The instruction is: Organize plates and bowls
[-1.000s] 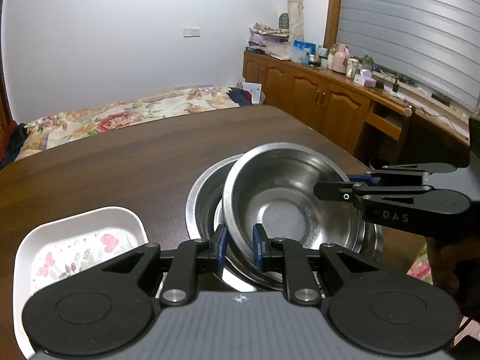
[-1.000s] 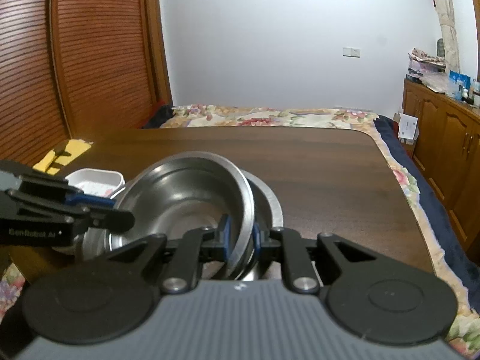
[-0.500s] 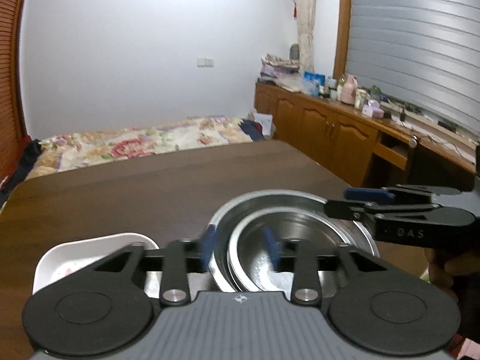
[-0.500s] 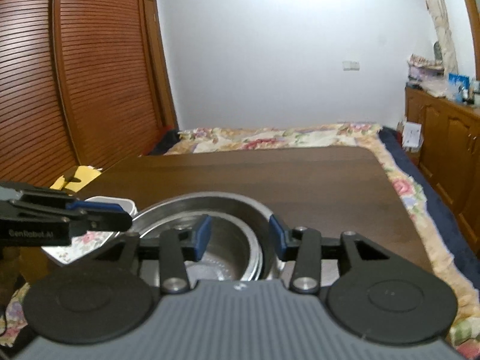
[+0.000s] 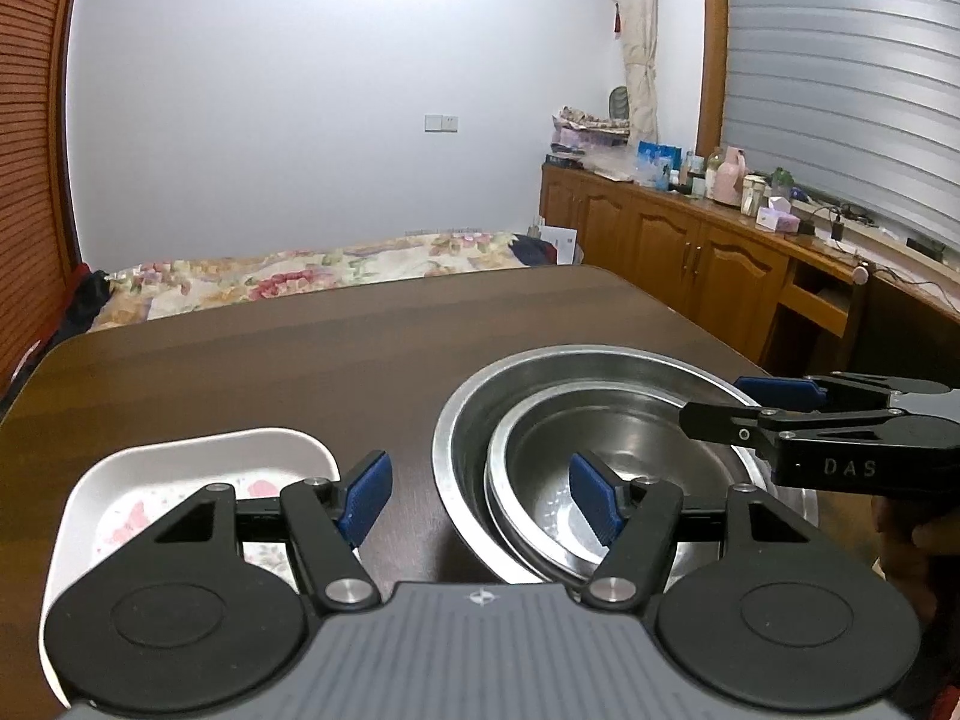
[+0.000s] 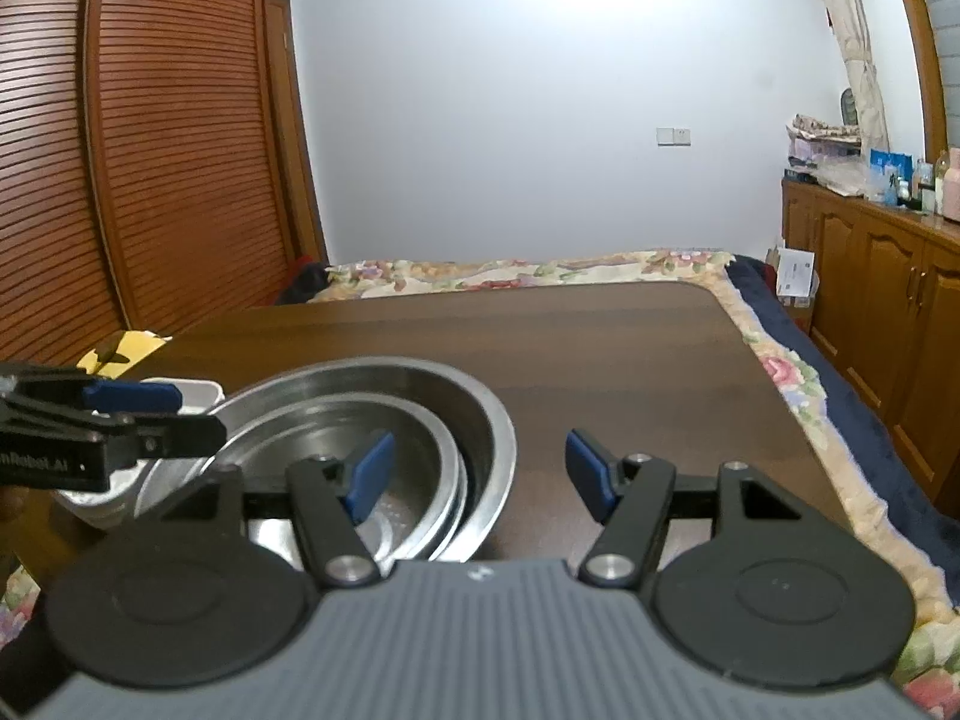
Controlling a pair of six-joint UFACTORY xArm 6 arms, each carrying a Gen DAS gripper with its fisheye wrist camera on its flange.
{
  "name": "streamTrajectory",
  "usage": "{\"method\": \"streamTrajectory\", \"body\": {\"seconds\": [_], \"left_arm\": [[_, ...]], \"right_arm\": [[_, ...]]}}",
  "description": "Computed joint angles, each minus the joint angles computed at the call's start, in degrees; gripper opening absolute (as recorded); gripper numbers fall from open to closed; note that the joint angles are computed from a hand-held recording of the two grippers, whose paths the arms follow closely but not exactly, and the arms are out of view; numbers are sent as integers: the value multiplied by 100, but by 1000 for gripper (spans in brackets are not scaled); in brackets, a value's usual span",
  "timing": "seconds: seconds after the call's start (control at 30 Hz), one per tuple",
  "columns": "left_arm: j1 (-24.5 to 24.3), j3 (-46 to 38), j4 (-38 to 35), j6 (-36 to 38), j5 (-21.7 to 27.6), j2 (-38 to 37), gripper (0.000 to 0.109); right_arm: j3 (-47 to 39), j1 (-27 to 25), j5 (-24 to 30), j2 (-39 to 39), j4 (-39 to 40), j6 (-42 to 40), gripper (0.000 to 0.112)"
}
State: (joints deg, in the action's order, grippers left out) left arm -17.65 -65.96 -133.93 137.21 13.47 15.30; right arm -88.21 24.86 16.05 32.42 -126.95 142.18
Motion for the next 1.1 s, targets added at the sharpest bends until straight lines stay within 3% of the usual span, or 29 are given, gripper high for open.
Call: {"method": "streamTrajectory", "body": {"seconds": [0.27, 0.53, 0.73, 1.0, 1.1], "left_arm": [[-18, 8, 97, -170, -16, 31, 66], [-52, -74, -58, -84, -104, 108, 57], [-86, -62, -119, -56, -117, 97, 52], [-115, -66, -26, -153, -114, 123, 52], [-110, -35, -59, -122, -59, 106, 45]], "right_arm": [[-48, 27, 23, 71, -289, 405, 64], [-109, 55, 30, 161, -350, 594, 63], [-192, 44, -83, 222, -427, 734, 52], [-167, 100, -60, 231, -461, 796, 50], [-184, 131, -33, 249, -461, 795, 47]]}}
